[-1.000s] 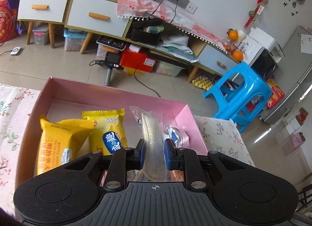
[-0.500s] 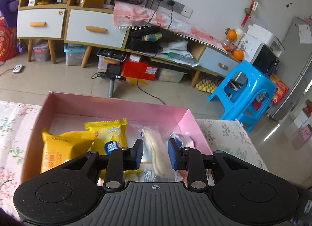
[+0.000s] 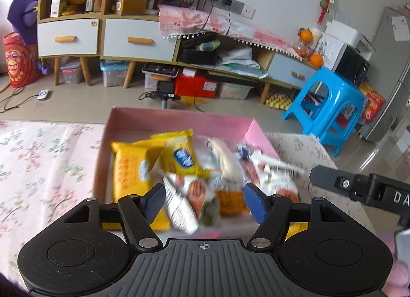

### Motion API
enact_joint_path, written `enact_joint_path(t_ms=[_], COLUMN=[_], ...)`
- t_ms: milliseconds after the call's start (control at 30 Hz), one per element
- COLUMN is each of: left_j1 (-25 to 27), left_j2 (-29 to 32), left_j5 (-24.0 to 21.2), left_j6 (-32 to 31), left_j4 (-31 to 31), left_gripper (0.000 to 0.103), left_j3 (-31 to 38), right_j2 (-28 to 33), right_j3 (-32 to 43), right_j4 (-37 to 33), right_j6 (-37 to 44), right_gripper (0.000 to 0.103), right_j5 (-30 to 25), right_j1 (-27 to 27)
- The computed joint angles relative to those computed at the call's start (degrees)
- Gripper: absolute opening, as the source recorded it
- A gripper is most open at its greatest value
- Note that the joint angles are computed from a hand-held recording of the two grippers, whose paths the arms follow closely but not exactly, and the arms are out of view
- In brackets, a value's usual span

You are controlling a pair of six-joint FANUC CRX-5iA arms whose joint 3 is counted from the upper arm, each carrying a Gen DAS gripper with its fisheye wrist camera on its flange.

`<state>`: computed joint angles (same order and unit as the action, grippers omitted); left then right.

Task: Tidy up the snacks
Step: 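Carry both packets into the pink box and open both grippers, then pull both tools back from the box toward the snack pile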

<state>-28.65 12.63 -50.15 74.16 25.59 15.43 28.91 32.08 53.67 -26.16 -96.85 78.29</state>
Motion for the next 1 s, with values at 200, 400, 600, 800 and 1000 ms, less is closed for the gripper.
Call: enact_joint_path(t_ms=[200,400,600,800,1000], left_j1=[0.86,1.36,2.39,4.19,5.47], left_j2=[-4.29,-8.56,-12.02,-15.3,-18.33], left_j5=[-1.72,-3.93,-6.95,-6.29,-3.6], left_j6=[-0.92,-2.83,-3.46,-4.63,-8.64], left_j4=[-1.78,-2.67,-2.89,-1.1,0.1], left_gripper=[0.084,0.089,0.09,0.094,0.094], left_j3=[-2.93,-5.95,-8.31,-12.48,-17.27], right_j2=[1.57,4.11,7.83,12.93,16.64], right_j3=[4.19,9.91,17.41,26.9,33.13], right_j4=[-0.68,-1.2,-1.49,-1.28,-0.51], right_j6=[6.39,11.7,18.96,25.52,30.97], right_gripper=[0.082,0.088,0.091,0.092,0.093], right_j5=[-1.81,-4.85,-6.67,-10.11,-11.62], right_j1=[1.31,2.88,4.29,5.67,6.29])
